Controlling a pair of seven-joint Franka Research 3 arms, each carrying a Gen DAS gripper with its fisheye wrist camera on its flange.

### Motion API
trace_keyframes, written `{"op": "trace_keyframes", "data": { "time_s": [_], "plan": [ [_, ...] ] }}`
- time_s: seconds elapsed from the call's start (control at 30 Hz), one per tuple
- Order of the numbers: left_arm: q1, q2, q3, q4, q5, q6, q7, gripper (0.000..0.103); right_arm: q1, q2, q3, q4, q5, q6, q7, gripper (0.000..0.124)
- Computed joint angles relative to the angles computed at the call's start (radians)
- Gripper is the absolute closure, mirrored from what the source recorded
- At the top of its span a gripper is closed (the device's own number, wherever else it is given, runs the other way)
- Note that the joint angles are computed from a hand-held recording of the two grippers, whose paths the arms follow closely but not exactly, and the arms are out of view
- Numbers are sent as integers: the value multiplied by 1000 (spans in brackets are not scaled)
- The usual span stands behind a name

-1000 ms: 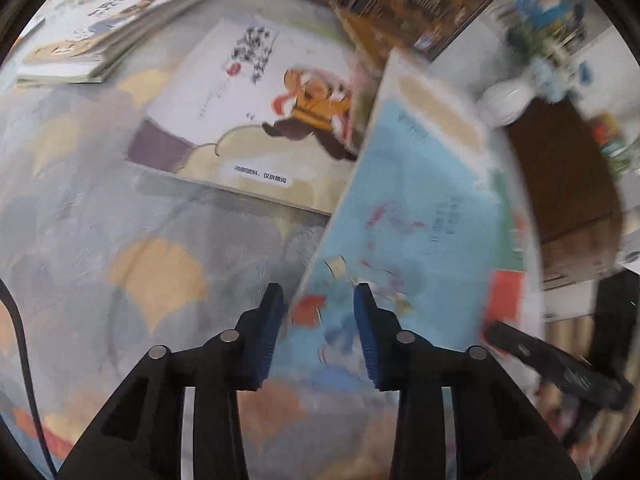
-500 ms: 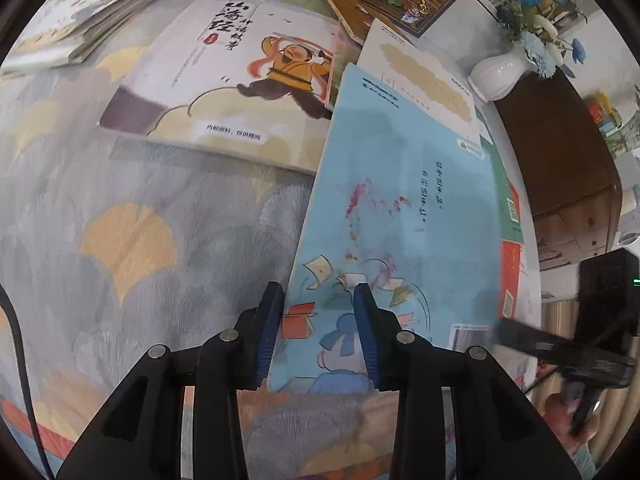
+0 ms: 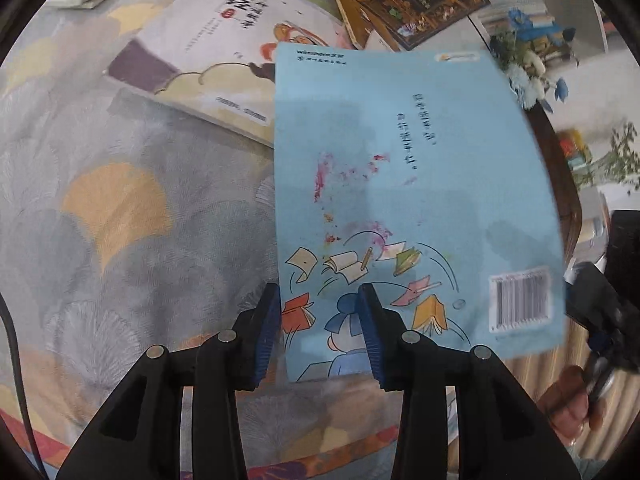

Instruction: Organize books

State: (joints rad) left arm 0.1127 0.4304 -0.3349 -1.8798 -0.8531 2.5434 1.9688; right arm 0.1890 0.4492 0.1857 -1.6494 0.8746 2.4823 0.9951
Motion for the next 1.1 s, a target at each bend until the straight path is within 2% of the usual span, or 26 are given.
{"op": "trace_keyframes", "data": {
  "time_s": [0.07, 0.2, 0.33, 0.5, 0.63, 0.7, 0.77, 0.8, 0.87, 0.93, 1.0, 1.1],
  "plan": [
    [5, -23, 6, -28, -10, 23, -4, 68, 14, 4, 13, 27, -12, -7, -19, 75],
    [36, -102, 26, -116, -75, 57, 9, 68, 30, 35, 32, 101, -14, -78, -43, 75],
    [32, -231, 119, -265, -33, 165, -79, 66, 83, 133, 29, 229, -81, -124, 16, 75],
    [45, -312, 190, -359, -22, 225, -138, 64, 113, 300, 54, 448, -119, -189, 101, 73],
    [44, -311, 196, -348, -47, 250, -146, 60, 111, 332, 72, 493, -136, -227, 120, 73],
    [44, -302, 196, -338, -58, 241, -137, 54, 106, 345, 78, 498, -127, -237, 135, 73],
    [48, -291, 192, -332, -62, 237, -119, 54, 107, 353, 68, 493, -134, -245, 171, 73],
    [36, -275, 201, -324, 0, 239, -171, 56, 102, 350, 67, 484, -136, -254, 180, 73],
    [14, -272, 235, -339, 202, 239, -337, 56, 93, 367, 61, 482, -134, -280, 224, 73],
    [40, -248, 214, -328, 200, 237, -327, 56, 93, 366, 52, 463, -138, -267, 264, 73],
    [49, -227, 212, -314, 250, 230, -361, 56, 106, 365, 23, 444, -173, -249, 329, 73],
    [81, -196, 182, -270, 261, 194, -328, 56, 165, 384, -51, 462, -305, -228, 476, 73]
  ]
}}
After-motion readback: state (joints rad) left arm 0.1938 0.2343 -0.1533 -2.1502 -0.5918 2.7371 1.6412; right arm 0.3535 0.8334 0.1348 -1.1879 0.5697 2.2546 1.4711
